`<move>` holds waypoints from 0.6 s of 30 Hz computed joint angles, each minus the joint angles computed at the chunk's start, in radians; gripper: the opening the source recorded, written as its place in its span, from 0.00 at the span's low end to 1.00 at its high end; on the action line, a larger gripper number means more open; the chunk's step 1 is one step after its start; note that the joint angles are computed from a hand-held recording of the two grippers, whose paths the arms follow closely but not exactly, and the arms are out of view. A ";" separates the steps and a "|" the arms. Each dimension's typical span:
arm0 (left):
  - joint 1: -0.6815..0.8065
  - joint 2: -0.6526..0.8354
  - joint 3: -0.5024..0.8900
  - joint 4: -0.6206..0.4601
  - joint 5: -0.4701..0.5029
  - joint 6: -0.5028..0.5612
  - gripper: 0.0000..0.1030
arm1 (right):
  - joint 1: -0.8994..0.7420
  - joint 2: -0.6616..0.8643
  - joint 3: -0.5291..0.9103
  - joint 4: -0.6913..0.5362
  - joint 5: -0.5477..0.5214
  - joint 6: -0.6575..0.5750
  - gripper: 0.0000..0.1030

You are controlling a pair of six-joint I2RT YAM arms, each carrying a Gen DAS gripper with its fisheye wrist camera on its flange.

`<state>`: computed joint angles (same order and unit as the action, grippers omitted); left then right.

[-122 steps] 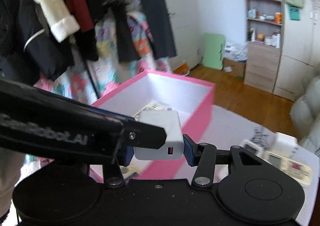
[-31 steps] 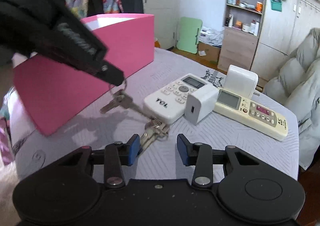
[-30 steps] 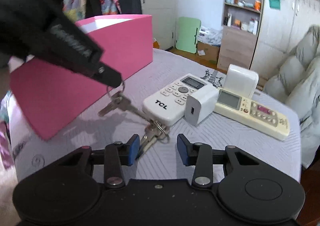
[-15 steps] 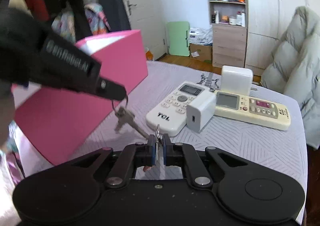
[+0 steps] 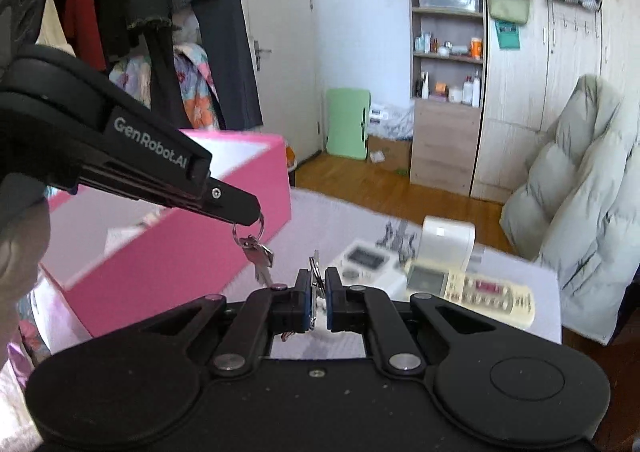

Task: Organize rigid objects
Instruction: 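Carry the keys into the pink box and open the left gripper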

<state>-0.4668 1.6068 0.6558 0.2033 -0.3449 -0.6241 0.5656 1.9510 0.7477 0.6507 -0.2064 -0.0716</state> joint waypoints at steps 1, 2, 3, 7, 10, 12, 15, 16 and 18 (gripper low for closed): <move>0.003 -0.029 -0.007 -0.008 -0.005 0.013 0.02 | 0.005 -0.019 -0.002 -0.003 0.001 -0.001 0.09; 0.009 -0.059 -0.014 -0.016 -0.002 0.024 0.02 | 0.010 -0.040 -0.001 -0.014 -0.001 0.000 0.09; 0.017 -0.089 -0.022 -0.024 0.006 0.028 0.02 | 0.015 -0.063 0.006 -0.035 -0.007 0.000 0.09; 0.083 -0.204 -0.058 -0.069 0.075 0.035 0.02 | 0.035 -0.101 0.081 -0.157 -0.008 0.018 0.09; 0.145 -0.308 -0.073 -0.150 0.145 0.063 0.02 | 0.054 -0.126 0.137 -0.240 -0.030 0.032 0.09; 0.148 -0.374 -0.084 -0.221 0.114 0.108 0.02 | 0.067 -0.132 0.180 -0.288 -0.070 0.031 0.09; 0.226 -0.448 -0.108 -0.297 0.172 0.140 0.02 | 0.095 -0.121 0.260 -0.373 -0.121 0.029 0.09; 0.264 -0.464 -0.114 -0.314 0.205 0.149 0.02 | 0.105 -0.107 0.295 -0.405 -0.135 0.028 0.09; 0.317 -0.481 -0.120 -0.339 0.228 0.172 0.02 | 0.132 -0.079 0.349 -0.446 -0.143 0.030 0.09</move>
<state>-0.1495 1.1259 0.5358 -0.1359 -0.1168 -0.4521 0.6975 1.8716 1.0969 0.2046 -0.3493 -0.0413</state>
